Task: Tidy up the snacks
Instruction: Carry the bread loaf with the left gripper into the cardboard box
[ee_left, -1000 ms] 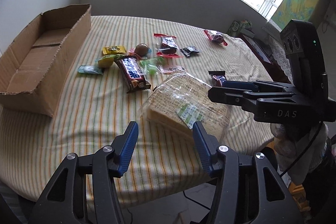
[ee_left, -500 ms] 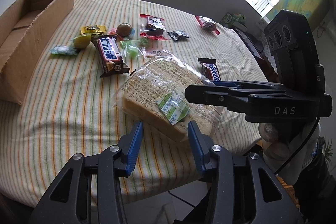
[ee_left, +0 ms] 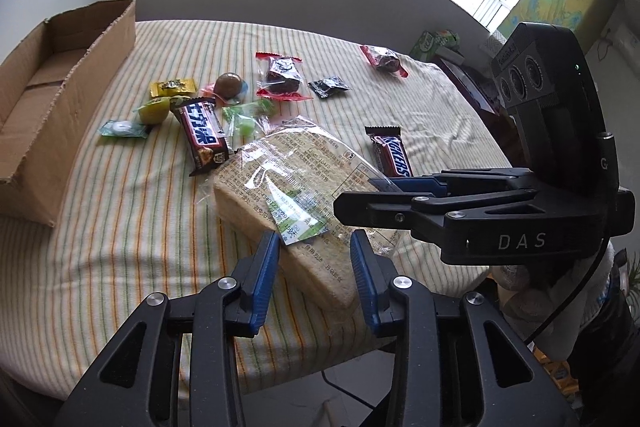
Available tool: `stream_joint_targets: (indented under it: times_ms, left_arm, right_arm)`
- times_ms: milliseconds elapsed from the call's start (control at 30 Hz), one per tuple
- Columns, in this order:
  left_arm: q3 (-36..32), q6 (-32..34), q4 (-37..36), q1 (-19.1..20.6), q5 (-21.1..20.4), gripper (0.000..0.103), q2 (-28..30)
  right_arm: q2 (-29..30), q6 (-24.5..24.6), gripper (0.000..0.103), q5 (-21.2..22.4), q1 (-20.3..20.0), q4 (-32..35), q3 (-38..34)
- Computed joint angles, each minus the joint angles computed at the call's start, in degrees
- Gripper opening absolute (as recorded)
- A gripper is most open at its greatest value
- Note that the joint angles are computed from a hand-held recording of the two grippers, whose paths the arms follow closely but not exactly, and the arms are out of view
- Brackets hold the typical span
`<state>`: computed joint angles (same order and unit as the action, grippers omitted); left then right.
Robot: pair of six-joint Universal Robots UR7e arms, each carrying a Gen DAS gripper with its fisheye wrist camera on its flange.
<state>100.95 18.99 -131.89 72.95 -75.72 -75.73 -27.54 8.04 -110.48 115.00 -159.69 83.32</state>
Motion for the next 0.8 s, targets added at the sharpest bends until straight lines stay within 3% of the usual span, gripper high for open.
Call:
stream_joint_targets:
  times_ms: [433, 633, 800]
  left_arm:
    - [-0.2, 2.4, -3.2, -0.6, -0.1, 0.035, -1.9]
    - [-2.5, 4.4, -5.0, -0.4, 0.1, 0.035, -2.5]
    - [-6.1, 5.8, -6.2, 0.8, 0.3, 0.035, -1.8]
  right_arm:
    - [1.2, -1.9, 0.047, -1.7, 3.1, 0.3, -4.5]
    - [4.6, -4.3, 0.047, -1.6, 4.7, 2.9, -12.6]
    - [10.1, -7.0, 0.047, -1.3, 5.9, 8.0, -23.7]
